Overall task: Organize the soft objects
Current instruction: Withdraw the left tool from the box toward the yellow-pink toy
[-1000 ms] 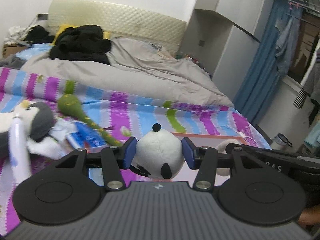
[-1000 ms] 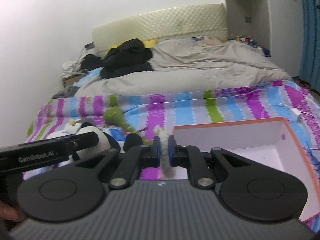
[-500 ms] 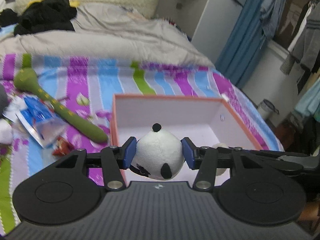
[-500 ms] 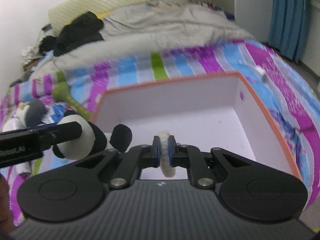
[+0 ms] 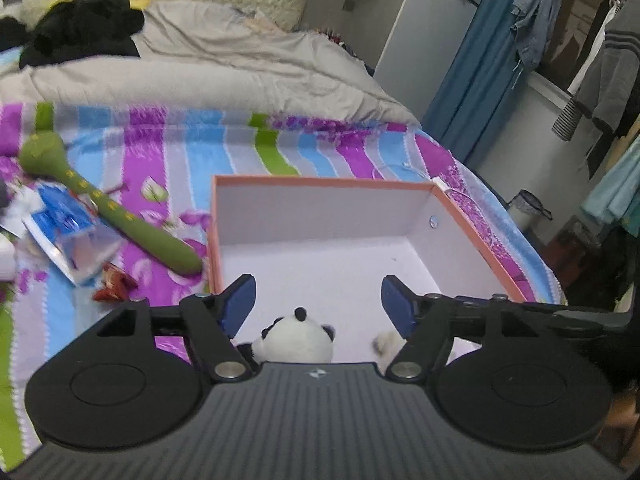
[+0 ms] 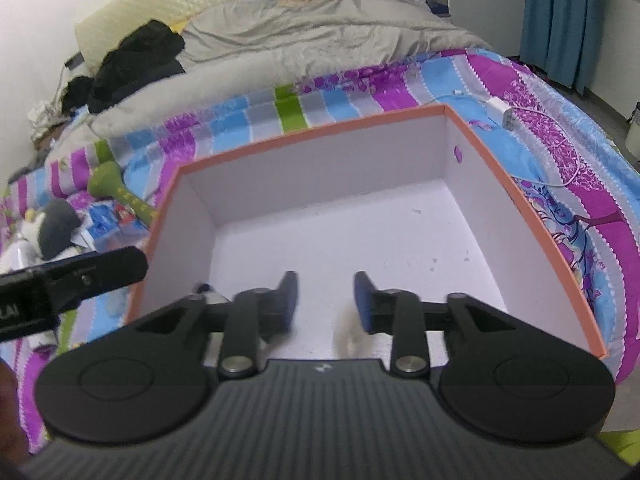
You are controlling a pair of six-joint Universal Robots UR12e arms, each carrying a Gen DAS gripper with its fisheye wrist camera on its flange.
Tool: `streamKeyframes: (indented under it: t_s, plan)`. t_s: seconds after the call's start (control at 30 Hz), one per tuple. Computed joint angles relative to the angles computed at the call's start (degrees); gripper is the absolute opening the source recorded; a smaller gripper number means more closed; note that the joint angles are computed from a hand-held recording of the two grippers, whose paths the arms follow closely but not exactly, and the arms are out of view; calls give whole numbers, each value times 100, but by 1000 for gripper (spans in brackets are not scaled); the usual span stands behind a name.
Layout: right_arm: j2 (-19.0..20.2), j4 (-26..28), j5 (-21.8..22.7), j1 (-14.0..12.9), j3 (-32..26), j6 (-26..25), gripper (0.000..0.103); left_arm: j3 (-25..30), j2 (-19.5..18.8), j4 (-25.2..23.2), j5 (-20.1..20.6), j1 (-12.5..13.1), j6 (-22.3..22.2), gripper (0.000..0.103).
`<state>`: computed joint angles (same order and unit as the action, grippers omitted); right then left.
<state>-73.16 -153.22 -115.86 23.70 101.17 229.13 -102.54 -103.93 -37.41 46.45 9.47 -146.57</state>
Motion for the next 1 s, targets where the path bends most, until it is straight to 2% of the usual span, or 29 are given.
streamKeyframes:
  t_s: [0.33, 0.6, 0.83, 1.0]
  plan:
    - [-88, -435, -421, 394, -174, -332, 37, -299, 510, 357, -506, 556, 0, 74]
    - [-23, -785, -784, 790, -384, -533, 37, -552, 934, 206, -911, 1164, 319, 74]
    - [102, -975, -812, 1079, -532, -741, 37, -804, 1232, 127, -1198, 1677, 510, 74]
    - [210, -1028, -775, 1238, -630, -841, 37, -939, 1351, 80, -1221, 1970, 558, 74]
